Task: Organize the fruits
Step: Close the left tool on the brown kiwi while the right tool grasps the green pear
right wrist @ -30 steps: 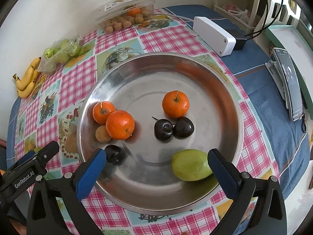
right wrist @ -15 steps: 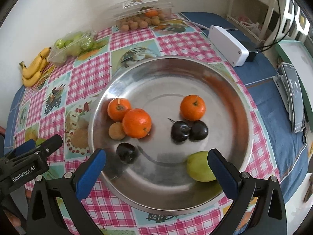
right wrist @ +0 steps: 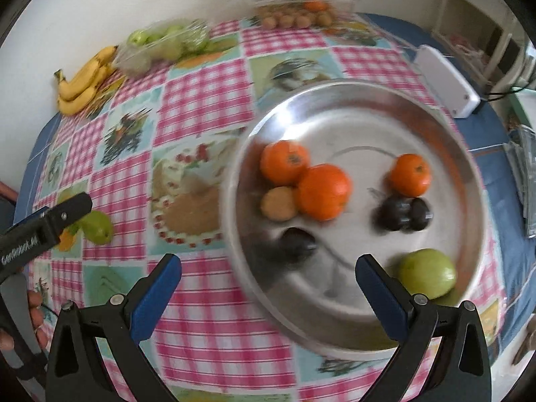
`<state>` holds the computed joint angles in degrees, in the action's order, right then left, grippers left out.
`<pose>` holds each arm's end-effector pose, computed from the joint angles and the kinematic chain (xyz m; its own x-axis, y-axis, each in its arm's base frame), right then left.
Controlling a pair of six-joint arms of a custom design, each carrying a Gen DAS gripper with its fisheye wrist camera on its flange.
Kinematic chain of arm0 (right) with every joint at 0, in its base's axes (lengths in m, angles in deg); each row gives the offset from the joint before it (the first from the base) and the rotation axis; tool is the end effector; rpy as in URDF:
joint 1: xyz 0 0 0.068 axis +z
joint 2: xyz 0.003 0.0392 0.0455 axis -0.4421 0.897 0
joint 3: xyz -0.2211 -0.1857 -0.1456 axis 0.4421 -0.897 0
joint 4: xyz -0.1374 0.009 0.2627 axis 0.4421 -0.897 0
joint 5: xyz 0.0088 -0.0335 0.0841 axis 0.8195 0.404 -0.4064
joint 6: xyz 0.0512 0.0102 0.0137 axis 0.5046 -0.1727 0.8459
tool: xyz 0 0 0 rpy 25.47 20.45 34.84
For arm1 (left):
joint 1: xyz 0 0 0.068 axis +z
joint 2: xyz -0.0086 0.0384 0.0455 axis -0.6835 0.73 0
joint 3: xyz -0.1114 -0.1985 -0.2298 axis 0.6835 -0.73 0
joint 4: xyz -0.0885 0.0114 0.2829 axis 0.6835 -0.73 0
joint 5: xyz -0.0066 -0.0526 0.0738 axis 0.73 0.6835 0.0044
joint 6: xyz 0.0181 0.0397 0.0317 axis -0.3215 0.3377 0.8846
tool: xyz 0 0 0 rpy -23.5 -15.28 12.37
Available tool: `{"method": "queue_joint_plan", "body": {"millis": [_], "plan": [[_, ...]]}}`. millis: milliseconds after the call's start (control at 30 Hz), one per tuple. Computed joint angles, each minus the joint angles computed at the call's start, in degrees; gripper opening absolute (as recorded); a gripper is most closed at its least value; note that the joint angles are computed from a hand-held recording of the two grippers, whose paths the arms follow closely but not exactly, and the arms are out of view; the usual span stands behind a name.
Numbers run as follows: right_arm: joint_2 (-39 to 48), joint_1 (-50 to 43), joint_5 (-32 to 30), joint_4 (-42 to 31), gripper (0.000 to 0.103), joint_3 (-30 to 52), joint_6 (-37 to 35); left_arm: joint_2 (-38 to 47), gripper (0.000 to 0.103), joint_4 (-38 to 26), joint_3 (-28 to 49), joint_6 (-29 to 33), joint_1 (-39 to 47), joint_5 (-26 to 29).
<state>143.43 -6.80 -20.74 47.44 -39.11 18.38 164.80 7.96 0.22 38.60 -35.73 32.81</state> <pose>0.2881 0.1006 0.0273 -0.9317 0.1539 -0.3289 0.1126 0.9835 0.1413 0.3405 0.0411 0.0342 -0.9131 -0.0357 -0.4061 -0.0182 0.9987 -0.0469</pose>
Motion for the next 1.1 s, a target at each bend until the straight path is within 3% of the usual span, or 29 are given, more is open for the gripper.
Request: {"method": "queue_joint_plan", "body": {"millis": [300, 533, 1100], "plan": [[2.5, 7.2, -1.0, -2.6, 0.103, 6.0, 2.1, 3.4, 0.103, -1.3, 3.5, 1.4, 9.2, 1.7], [4.9, 13.2, 2.9, -4.6, 0.103, 11.3, 0.3, 4.9, 0.103, -3.5, 6.5, 1.8, 14.0, 3.0], [13.0, 17.9, 1.4, -9.1, 0.103, 23.5, 0.5, 7.5, 0.103, -4.6, 9.0, 1.7, 14.9, 4.7]]}}
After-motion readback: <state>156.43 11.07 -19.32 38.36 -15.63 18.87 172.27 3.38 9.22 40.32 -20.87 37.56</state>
